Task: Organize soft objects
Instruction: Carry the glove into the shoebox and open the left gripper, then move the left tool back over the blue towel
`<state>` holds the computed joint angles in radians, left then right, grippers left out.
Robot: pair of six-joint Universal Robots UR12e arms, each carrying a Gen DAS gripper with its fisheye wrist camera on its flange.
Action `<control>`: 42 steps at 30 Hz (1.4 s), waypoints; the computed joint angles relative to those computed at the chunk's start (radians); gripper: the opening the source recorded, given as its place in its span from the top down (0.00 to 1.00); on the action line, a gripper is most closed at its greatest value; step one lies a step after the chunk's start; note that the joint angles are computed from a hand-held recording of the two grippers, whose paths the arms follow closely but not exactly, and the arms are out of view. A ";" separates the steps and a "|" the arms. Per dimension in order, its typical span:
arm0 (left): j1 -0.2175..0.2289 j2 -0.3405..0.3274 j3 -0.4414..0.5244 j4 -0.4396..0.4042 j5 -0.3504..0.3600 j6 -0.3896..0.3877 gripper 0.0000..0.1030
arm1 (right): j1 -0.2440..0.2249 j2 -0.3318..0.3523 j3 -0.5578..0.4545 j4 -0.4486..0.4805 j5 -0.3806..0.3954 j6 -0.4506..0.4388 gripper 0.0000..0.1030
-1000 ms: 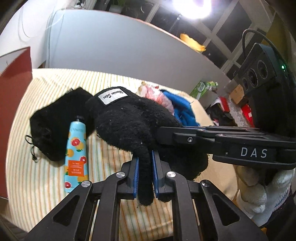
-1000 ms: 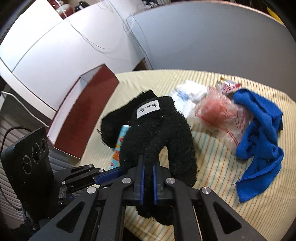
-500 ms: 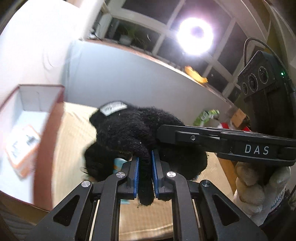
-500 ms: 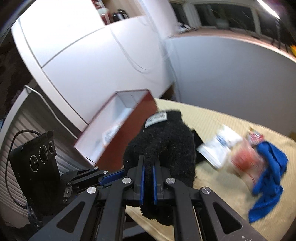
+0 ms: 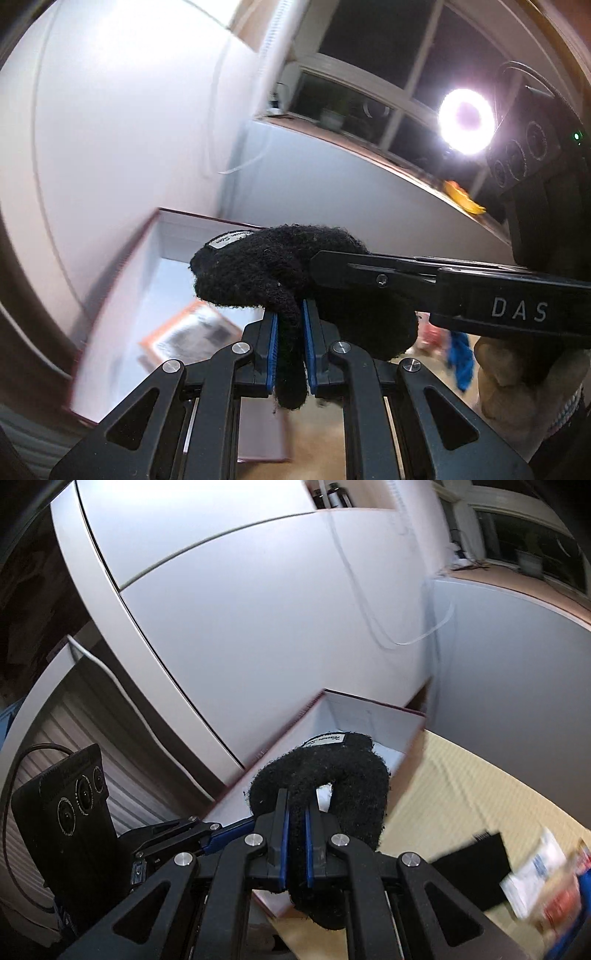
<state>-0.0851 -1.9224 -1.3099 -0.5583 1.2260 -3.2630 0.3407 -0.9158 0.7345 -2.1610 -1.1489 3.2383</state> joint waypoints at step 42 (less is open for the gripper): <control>0.031 0.024 -0.029 -0.108 0.118 -0.053 0.68 | -0.005 0.051 -0.077 0.090 -0.097 -0.010 0.42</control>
<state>-0.0541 -1.8981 -1.3388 -0.6662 1.3440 -3.3155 0.3356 -0.8646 0.6578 -2.0712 -1.2459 3.2280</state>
